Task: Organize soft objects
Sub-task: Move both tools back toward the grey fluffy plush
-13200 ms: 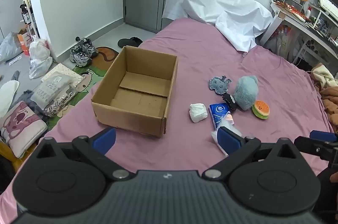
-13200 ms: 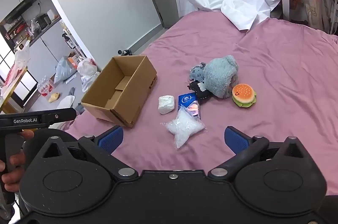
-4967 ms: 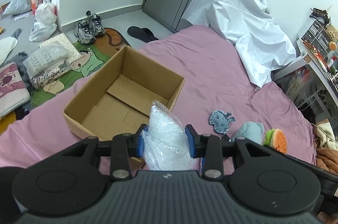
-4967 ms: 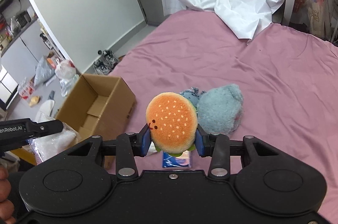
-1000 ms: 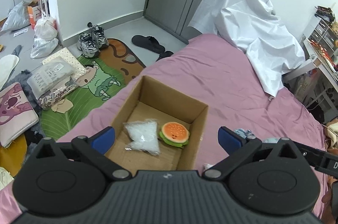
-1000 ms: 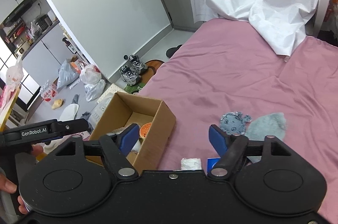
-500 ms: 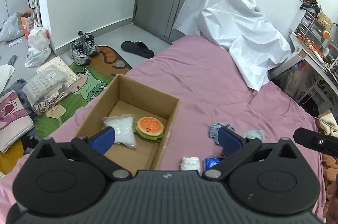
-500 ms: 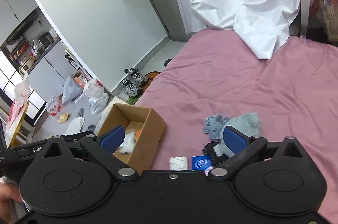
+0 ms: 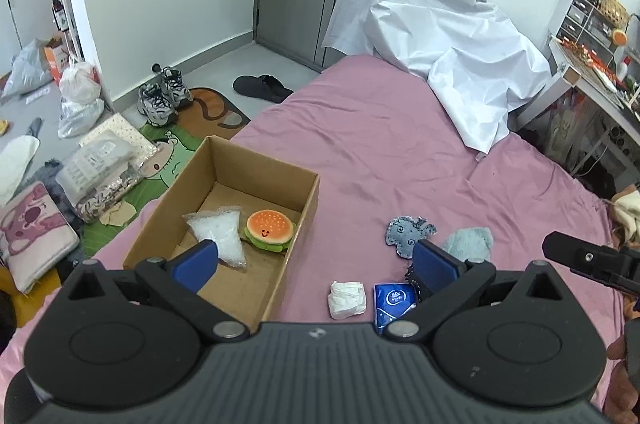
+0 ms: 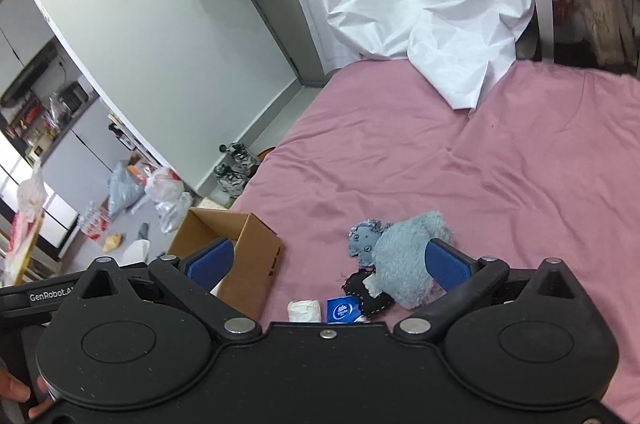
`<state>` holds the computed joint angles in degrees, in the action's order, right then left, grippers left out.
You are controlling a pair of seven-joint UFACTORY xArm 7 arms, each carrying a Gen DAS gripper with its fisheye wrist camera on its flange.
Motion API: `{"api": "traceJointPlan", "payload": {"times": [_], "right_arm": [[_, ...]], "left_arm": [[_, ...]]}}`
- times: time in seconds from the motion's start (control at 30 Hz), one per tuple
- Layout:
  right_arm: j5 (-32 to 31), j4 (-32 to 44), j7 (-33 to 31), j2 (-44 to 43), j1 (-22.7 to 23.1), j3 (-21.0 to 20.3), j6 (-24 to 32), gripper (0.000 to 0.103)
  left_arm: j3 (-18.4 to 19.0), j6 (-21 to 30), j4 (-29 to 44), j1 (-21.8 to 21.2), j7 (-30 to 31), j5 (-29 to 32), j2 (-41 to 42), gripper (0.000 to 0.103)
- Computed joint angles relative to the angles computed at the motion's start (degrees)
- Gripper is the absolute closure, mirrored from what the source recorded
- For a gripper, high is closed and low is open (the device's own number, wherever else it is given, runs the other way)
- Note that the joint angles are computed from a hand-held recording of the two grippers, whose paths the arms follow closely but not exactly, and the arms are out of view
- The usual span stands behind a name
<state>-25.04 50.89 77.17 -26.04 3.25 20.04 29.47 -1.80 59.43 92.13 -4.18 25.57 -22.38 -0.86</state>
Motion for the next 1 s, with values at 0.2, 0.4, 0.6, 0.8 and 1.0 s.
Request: {"api": "traceJointPlan", "payload": {"times": [0.2,0.4,0.6,0.8,1.0], "right_arm": [[3.2,-5.7,0.9,-2.4,0.6,-1.6,-5.1,0.0],[6.6,-8.8,0.1,-5.0,0.5,-2.1,-4.3,0.0],[9.4,-11.9,-0.5,-7.4,0.0,-2.3,-4.6,0.001],[12.0,-16.1,1.2,-10.8,-1.5,-2.8,-5.4,0.005],[15.2,-19.7,0.9,-12.2,-1.3,-4.0,-9.4,0.02]], "left_arm": [[-0.8,-3.1,-4.0,-1.4,0.2,1.1,-2.2,0.0],[-1.4,-6.2,-7.6,-3.1,-0.4,1.5,-3.5,0.002],[-1.9,-7.5,-10.7,-4.8,-0.2,0.7,-4.6,0.003],[-2.7,-8.6,-13.2,-6.7,-0.7,0.7,-5.0,0.008],[-3.6,-10.1,-14.9,-8.4,-1.9,0.3,-4.5,0.02]]}}
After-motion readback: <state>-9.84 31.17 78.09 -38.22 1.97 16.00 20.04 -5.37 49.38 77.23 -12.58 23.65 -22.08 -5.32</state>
